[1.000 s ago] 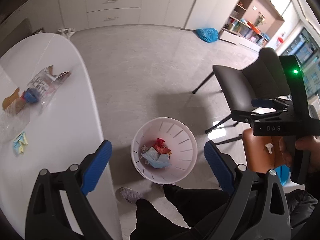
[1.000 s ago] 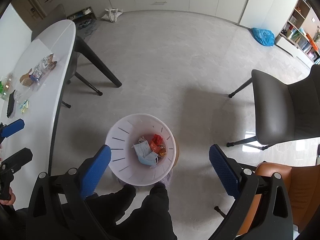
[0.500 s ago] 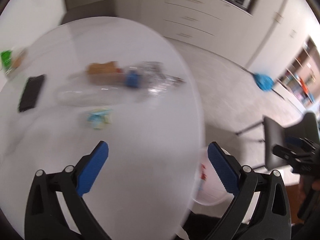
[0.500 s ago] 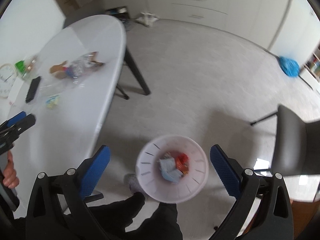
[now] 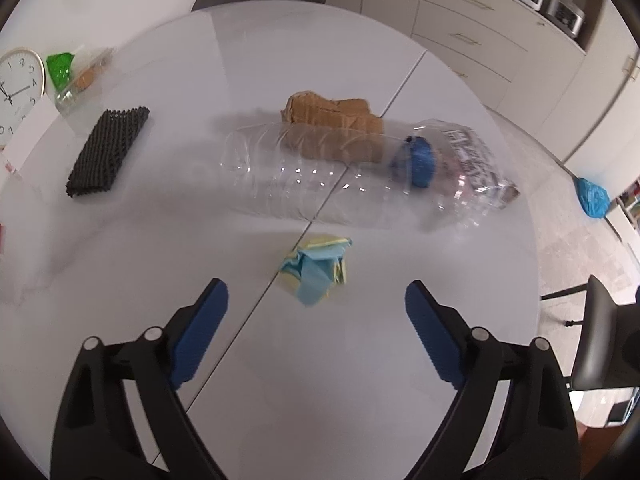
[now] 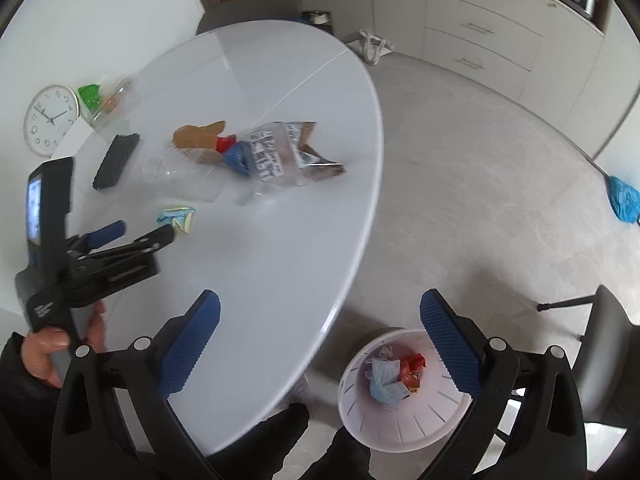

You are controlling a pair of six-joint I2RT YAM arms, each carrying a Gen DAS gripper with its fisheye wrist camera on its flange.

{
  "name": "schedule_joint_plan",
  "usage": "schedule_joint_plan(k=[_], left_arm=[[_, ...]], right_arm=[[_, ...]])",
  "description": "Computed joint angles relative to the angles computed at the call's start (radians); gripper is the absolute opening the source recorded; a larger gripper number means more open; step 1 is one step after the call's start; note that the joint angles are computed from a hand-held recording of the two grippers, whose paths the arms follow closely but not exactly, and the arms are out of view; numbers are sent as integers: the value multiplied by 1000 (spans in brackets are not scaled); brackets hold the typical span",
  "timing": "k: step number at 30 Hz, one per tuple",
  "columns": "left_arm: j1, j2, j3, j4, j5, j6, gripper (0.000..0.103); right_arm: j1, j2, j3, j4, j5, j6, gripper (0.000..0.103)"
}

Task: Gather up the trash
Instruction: 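Move both tools back over the table toward the cloth and snack package, then grasp the yellow-blue cloth with the left tool while the right tool grasps the snack package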

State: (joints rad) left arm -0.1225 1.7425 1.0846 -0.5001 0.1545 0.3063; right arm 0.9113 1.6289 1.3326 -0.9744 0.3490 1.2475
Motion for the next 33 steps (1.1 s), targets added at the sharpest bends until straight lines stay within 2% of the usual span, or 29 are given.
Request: schedule_joint_plan(k=[7,12,17,22,29,30,32,33], left_arm=[[-28,161,90,17,-39,-59,61],[-24,199,118,19,-30,-76,42],[-16,211,148,0,-12,-65,40],[9,165,147,-48,24,-68,40],[56,89,138,-120,61,-47,40],[60,77,131,-125,64,-43,40],[67,54,115,-130,67,-33,40],[68,44,109,-130,67,-28,40]], right_arm=[[-77,47,15,50,-61,-97,99],[-147,88,35,85,-88,-186,99],[-221,186,122,118,-113,-346,100],[-276,339,279,108,-120,-502,99],[-298,524,457,49,-125,-620,99],[-296,540,468,40,-120,-633,97],[-296,553,472,29,-122,-648,82],[-298,554,467,32,-132,-652,72]])
